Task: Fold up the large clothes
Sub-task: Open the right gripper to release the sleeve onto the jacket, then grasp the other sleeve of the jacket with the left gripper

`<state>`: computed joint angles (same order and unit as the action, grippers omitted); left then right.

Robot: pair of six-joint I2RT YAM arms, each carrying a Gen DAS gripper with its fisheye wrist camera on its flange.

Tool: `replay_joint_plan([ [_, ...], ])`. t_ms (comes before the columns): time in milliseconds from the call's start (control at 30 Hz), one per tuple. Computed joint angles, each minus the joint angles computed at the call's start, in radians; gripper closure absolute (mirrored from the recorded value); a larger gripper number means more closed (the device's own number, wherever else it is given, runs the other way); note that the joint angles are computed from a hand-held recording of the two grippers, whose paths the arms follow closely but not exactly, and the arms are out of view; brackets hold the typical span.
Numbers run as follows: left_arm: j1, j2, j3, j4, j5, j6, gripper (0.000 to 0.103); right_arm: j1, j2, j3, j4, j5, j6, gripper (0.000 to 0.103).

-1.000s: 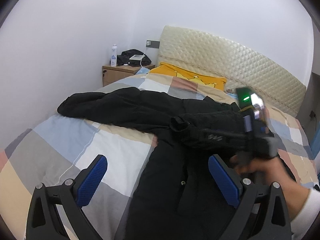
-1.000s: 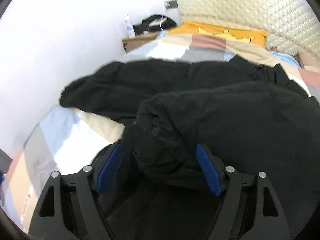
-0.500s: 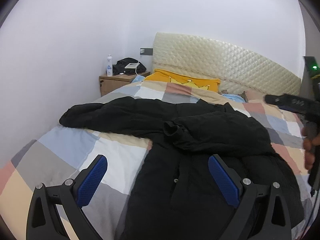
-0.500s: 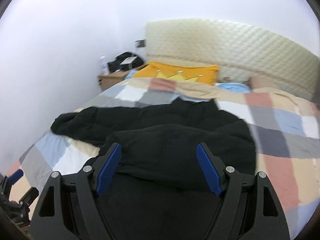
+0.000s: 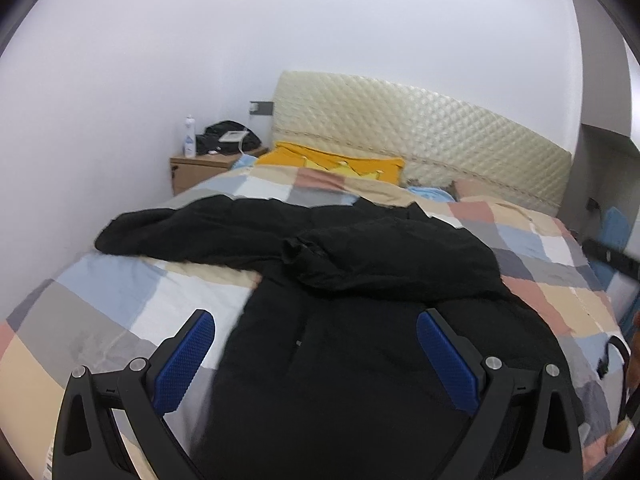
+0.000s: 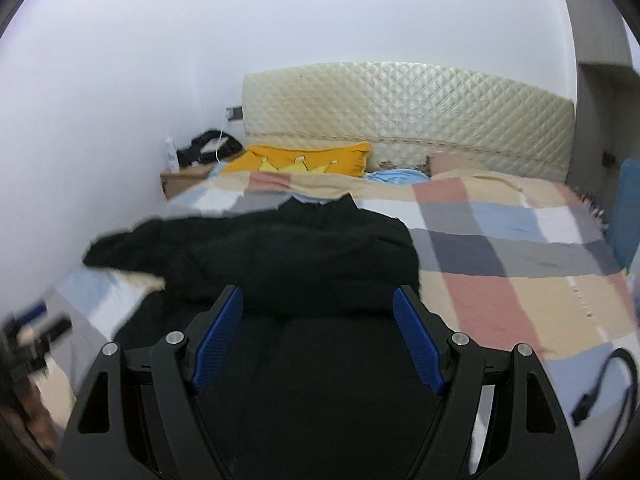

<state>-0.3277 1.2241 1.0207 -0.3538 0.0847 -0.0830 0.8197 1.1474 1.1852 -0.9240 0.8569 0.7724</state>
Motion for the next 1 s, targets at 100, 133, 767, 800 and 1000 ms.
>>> replay_joint_plan([
  [100,-0.039,-0.002,-0.006,0.003,-0.055,0.004,0.001,0.105,-0.021,-0.043,-0.057,0.057,0.093,0.025],
  [133,-0.053,-0.002,-0.009,0.004,-0.072,0.006,0.001,0.139,-0.031,-0.061,-0.076,0.071,0.138,0.025],
  [767,-0.18,0.02,-0.025,-0.02,-0.128,0.02,0.001,0.421,-0.013,-0.2,-0.33,0.147,0.722,0.021],
  [800,-0.181,0.025,-0.024,-0.022,-0.125,0.02,0.001,0.429,0.001,-0.192,-0.363,0.15,0.76,0.02],
  [1000,-0.166,0.055,-0.007,-0.04,-0.11,0.02,0.001,0.455,0.026,-0.184,-0.412,0.142,0.842,0.014],
])
